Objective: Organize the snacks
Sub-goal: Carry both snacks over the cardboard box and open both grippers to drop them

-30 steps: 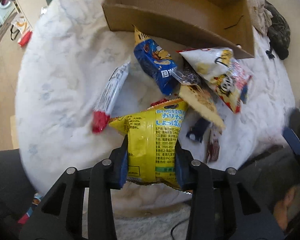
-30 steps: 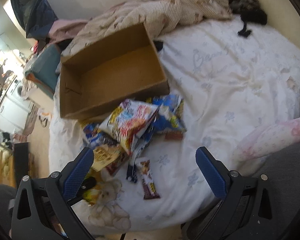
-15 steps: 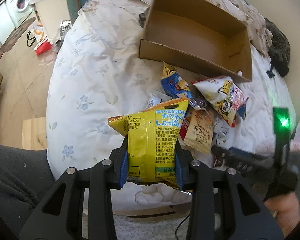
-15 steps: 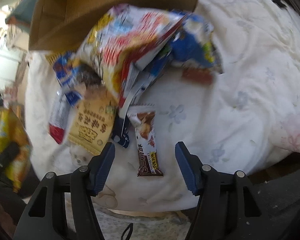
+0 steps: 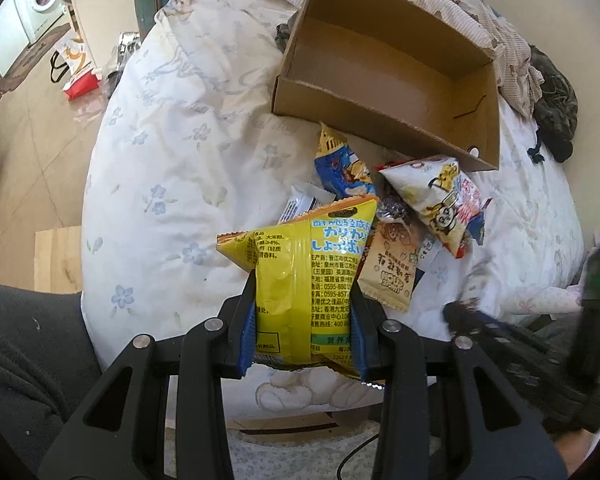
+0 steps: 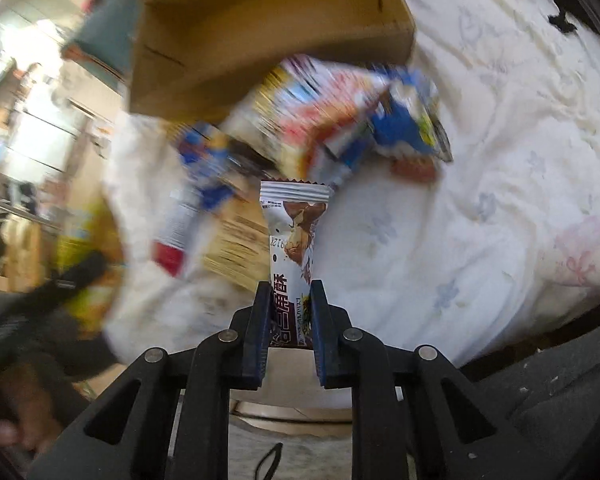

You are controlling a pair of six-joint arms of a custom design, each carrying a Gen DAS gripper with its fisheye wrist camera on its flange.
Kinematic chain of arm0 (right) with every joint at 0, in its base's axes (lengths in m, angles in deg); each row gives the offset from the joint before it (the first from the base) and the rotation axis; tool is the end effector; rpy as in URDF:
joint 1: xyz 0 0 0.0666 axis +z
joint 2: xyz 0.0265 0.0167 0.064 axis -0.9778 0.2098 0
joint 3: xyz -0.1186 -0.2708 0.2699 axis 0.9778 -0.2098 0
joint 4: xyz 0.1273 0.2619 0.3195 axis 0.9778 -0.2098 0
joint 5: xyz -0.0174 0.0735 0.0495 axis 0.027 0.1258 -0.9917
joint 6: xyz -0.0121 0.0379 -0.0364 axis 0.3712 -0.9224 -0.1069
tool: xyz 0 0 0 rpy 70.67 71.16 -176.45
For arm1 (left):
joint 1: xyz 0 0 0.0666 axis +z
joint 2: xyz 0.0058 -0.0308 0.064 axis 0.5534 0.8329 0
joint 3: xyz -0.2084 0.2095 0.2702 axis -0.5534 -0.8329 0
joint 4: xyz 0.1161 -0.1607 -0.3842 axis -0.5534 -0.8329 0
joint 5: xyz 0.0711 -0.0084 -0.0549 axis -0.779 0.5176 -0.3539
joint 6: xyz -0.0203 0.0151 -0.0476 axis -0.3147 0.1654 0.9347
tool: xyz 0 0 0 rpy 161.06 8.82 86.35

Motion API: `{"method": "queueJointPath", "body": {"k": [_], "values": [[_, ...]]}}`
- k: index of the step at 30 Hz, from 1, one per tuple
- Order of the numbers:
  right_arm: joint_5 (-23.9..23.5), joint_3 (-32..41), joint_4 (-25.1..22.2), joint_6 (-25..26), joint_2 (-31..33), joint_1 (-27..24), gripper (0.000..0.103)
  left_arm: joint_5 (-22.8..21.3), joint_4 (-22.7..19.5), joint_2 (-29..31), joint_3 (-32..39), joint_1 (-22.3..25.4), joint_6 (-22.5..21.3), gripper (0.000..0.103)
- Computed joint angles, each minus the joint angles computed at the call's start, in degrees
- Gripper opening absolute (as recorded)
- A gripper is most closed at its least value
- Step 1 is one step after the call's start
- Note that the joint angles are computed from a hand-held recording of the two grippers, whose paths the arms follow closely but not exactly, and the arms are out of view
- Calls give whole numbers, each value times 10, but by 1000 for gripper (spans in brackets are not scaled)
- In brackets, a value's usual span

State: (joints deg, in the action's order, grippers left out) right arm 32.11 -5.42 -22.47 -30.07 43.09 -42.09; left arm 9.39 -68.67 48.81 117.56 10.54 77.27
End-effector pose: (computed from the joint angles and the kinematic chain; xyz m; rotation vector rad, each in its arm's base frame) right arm 0.3807 0.2755 0.4272 0.3846 2.7630 0.4838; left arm 0.4568 -0.1999 0.4580 0.1501 2.8218 -0.3520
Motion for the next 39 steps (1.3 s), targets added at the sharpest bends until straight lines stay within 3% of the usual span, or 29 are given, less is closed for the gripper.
{"method": "queueJointPath", "body": {"k": [3,14,22,29,39], "values": [[2,1,44,9,-19,-1,19,-11,1,0,-2,-1,3,34],[58,41,80,76,-30,-17,19,-90,54,-16,-2,-16,-17,34],[38,61,159,87,-19,-75,19,-89,61,32,93,-11,-41,34],[35,103,168,109,19,-121,19,-109,54,111,206,-14,-88,34],[22,145,150,123,77,-164,19,-118,38,207,321,-21,-112,34]]}}
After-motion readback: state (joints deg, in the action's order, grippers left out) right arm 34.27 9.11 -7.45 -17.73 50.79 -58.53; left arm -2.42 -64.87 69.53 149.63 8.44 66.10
